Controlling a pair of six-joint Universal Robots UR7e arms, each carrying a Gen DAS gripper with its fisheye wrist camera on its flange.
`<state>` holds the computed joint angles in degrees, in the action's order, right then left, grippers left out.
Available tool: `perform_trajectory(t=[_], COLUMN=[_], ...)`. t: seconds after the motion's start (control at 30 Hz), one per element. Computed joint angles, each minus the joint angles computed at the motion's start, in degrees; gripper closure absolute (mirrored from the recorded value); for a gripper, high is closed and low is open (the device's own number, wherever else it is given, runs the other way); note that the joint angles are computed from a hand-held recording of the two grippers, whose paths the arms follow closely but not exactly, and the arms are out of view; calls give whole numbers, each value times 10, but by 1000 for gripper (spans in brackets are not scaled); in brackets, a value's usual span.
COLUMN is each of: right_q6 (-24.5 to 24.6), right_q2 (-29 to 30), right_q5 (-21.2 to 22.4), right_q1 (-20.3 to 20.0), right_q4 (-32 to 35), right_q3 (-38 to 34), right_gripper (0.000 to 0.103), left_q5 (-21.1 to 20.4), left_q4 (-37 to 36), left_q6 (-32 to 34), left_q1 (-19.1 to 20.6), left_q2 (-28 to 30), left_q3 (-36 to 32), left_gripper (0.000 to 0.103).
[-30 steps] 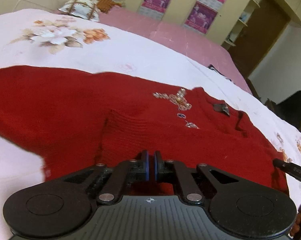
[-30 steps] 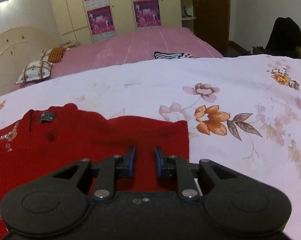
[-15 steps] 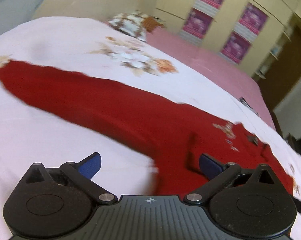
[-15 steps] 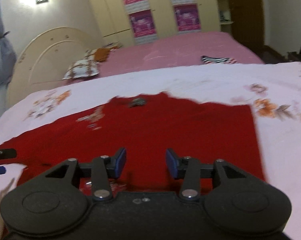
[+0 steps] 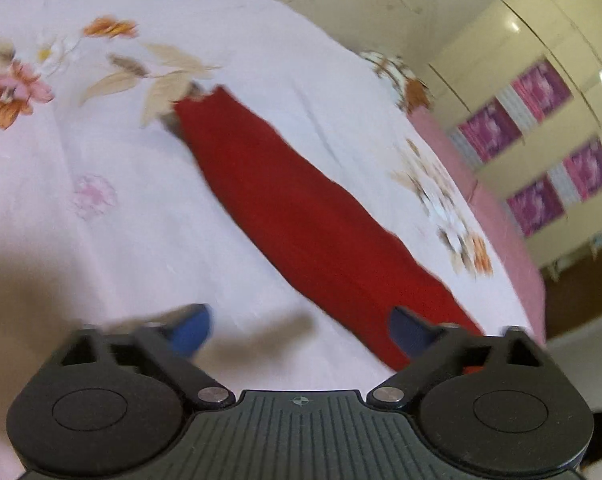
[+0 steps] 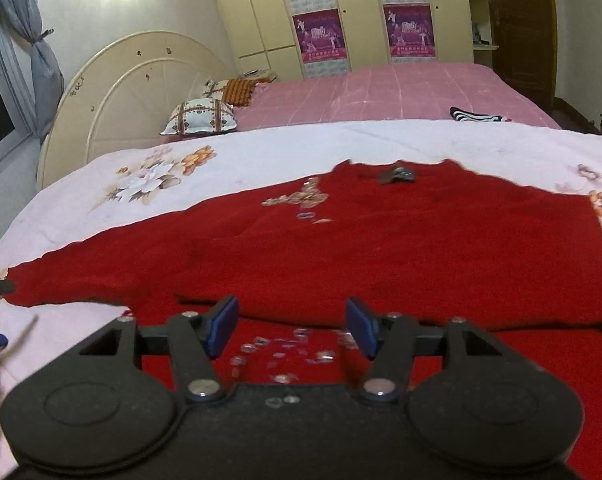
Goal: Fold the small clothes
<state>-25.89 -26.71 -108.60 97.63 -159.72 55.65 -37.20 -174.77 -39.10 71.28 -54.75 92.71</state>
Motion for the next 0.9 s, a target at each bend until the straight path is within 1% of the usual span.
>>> perform_trajectory(t=[0.07, 0.2, 0.3, 0.4, 0.47, 0.5, 0.53, 0.57, 0.67, 0.73, 0.8, 0.83, 0.87, 0.9], right_q6=[6, 10, 13, 13, 11, 9, 7, 7, 7, 4, -8, -18, -33, -39], right_q2=[14, 45, 62, 78, 86, 90, 93, 97, 104, 108, 118, 129, 147, 162], right_q5=[-5, -15, -22, -30, -35, -38, -40, -44, -45, -42, -44, -58, -87, -104], right_q1=[5, 14, 17, 20, 21, 21, 22, 23, 24, 25, 27, 29, 31, 29], right_q4=[0, 13, 15, 11, 10, 11, 12, 15, 23, 24, 24, 25, 38, 62], right_q3=[-14, -53, -75, -97, -108, -114, -119, -125, -137, -144, -155, -169, -195, -216], right_gripper=[43, 42, 42, 42, 42, 43, 43, 43, 43, 43, 43, 44, 44, 43], left_q5=[-31, -75, -85, -89, -90, -103, -107, -100, -93, -93, -105, -114, -123, -131], left_q4=[-58, -91, -96, -112, -106, -92, -78, -77, -89, -103, -114, -116, -109, -102], left_q6=[26, 45, 69, 77, 75, 64, 46, 42, 61, 97, 143, 172, 194, 213], left_q1=[19, 47, 57, 63, 68, 73, 74, 74, 69, 61, 51, 46, 43, 38], left_q2=[2, 16, 39, 62, 76, 75, 75, 80, 91, 94, 103, 111, 118, 125], left_q3=[1, -26, -62, -93, -116, -120, -121, -126, -137, -143, -160, -175, -194, -209], left_gripper=[23, 23, 23, 24, 53, 84, 95, 95, 95, 95, 95, 95, 95, 95])
